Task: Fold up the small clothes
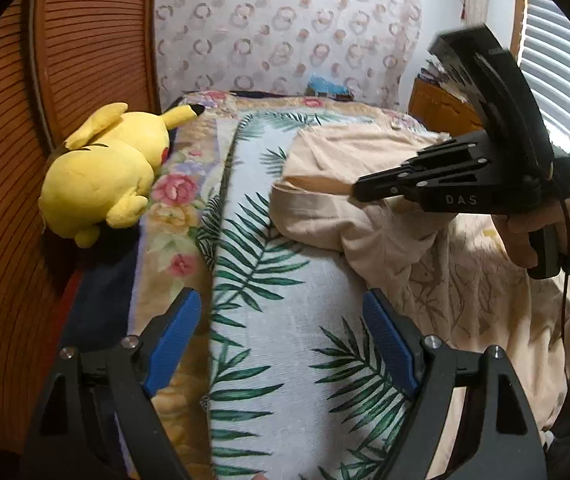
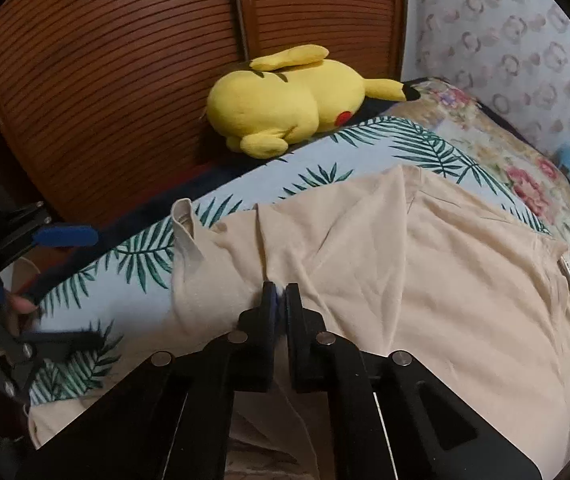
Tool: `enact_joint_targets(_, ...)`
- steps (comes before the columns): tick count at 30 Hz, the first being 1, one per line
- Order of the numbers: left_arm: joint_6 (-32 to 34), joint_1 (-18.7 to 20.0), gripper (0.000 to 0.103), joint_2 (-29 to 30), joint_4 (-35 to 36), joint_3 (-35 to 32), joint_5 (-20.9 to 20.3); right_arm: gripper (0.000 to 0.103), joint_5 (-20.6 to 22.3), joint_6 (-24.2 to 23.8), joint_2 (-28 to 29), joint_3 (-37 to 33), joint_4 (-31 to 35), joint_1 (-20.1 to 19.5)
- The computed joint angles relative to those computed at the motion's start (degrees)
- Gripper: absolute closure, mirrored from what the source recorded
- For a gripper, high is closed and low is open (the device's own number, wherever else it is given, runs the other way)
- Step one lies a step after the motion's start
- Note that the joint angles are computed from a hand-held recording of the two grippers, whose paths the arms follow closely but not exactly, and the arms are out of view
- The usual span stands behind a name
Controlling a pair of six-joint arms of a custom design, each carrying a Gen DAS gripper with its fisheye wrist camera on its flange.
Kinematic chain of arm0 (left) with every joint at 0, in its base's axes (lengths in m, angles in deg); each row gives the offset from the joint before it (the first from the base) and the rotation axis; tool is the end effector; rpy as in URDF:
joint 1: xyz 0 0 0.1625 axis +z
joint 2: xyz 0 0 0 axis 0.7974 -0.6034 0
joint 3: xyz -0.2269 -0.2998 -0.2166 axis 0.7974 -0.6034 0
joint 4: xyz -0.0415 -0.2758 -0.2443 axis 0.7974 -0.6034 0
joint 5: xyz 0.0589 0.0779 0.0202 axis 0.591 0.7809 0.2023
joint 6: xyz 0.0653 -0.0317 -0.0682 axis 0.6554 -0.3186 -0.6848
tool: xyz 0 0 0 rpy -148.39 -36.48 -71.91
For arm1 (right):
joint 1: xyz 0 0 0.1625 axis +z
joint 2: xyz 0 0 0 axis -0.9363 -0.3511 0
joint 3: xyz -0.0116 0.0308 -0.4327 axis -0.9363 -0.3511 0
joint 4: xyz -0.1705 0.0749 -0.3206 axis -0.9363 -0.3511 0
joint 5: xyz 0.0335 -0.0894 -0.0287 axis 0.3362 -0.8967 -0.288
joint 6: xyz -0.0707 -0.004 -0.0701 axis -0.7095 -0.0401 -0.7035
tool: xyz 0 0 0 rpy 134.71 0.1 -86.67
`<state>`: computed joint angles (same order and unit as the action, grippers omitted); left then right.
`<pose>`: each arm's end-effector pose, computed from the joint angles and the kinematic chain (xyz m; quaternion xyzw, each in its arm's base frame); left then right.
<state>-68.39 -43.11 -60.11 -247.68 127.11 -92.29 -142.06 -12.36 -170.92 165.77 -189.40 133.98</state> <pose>-0.2911 -0.2531 -0.0320 0.2817 0.8860 -0.2849 0.2335 -0.0293 -0.3525 0.2542 0.4202 -0.8656 0.1341 0.2371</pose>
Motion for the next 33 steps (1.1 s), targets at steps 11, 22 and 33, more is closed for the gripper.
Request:
enact_joint_targets(11,-0.91,-3.83,0.020,-0.92,-1.13,0.61,1.03,0.103,9.96,5.31,-11.91,-5.49,3.93,-6.01)
enact_joint_targets(22,-1.10,-5.04,0.020,-0.25,0.03,-0.80,1.47,0.074,13.59,1.70,-18.51,-3.43,12.87,-11.66)
enact_joint_targets(33,-7.57,-7.08,0.020,-2.62,1.91,2.92,2.92,0.069,10.09,-0.35,-16.51,1.88,20.51,-8.29)
